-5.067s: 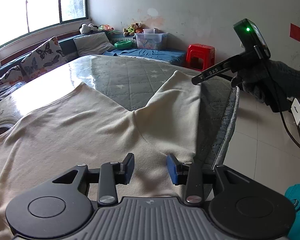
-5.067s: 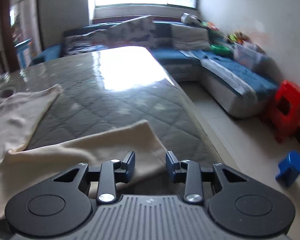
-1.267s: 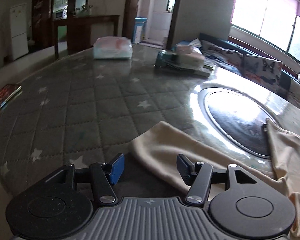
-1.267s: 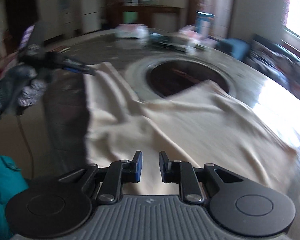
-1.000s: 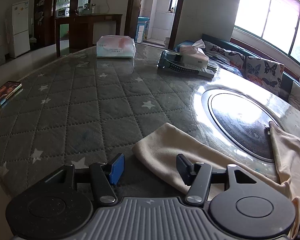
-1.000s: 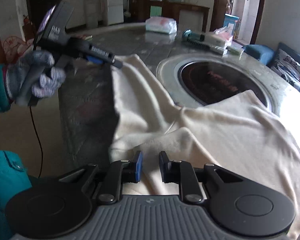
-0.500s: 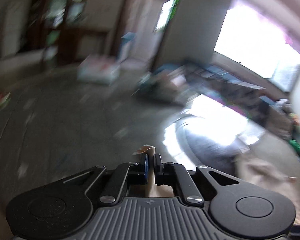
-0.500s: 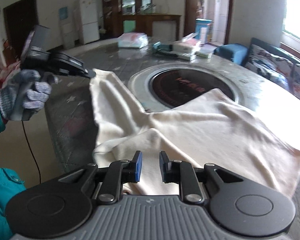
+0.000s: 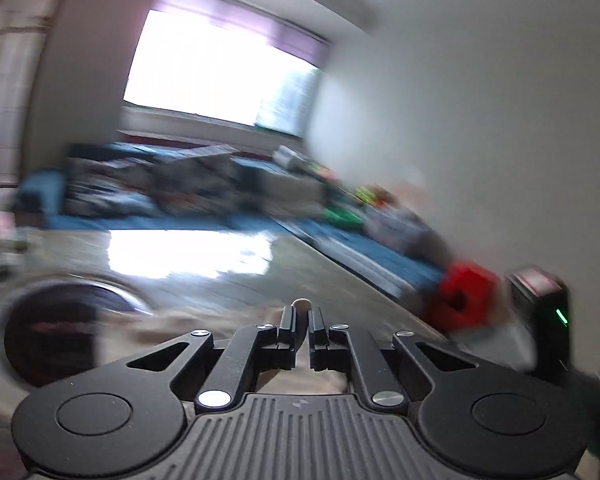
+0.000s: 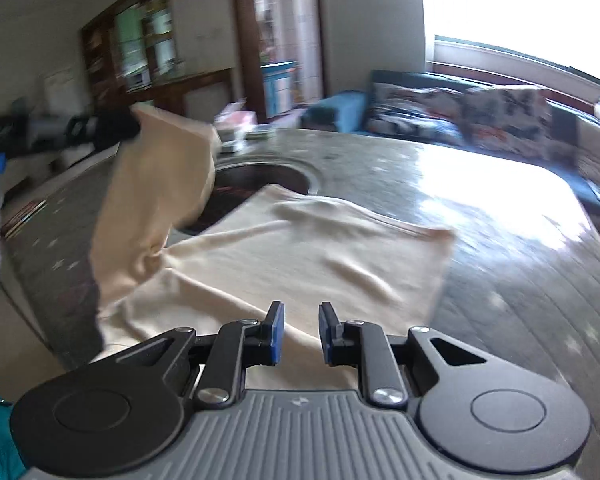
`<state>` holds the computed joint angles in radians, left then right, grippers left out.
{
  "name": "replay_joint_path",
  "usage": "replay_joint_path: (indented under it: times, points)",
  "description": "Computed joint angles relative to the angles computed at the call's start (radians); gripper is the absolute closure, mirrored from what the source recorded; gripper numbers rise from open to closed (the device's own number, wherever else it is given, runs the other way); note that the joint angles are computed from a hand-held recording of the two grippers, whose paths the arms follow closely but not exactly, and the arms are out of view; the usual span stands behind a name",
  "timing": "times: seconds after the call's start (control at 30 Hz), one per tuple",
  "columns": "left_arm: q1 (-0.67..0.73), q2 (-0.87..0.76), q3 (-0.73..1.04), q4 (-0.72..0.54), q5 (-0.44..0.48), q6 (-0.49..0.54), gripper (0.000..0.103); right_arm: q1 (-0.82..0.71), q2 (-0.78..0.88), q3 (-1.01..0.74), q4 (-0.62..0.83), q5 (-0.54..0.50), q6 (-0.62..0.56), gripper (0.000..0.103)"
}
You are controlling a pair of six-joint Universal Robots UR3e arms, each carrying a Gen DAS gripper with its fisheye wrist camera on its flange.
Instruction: Fold clothes
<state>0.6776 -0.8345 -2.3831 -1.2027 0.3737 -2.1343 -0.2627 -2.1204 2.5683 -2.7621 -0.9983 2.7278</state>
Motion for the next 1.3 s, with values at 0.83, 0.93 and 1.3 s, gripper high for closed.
replay_joint_path:
  times: [0.83,0.93,1.3]
  points:
    - [0.159,-0.257,-0.151,0.387,0.358,0.108,0.067,0.071,0.150,0.034,-0.081,-0.023,0.066,0.097]
    - [0.154,-0.281,-0.145,0.395,0.361,0.113,0.066,0.100,0.103,-0.002,-0.072,-0.040,0.075,0.100]
    - [0.068,-0.418,-0.035,0.508,0.325,0.007,0.067,0.134,0.194,-0.034,-0.130,-0.099,0.052,0.092]
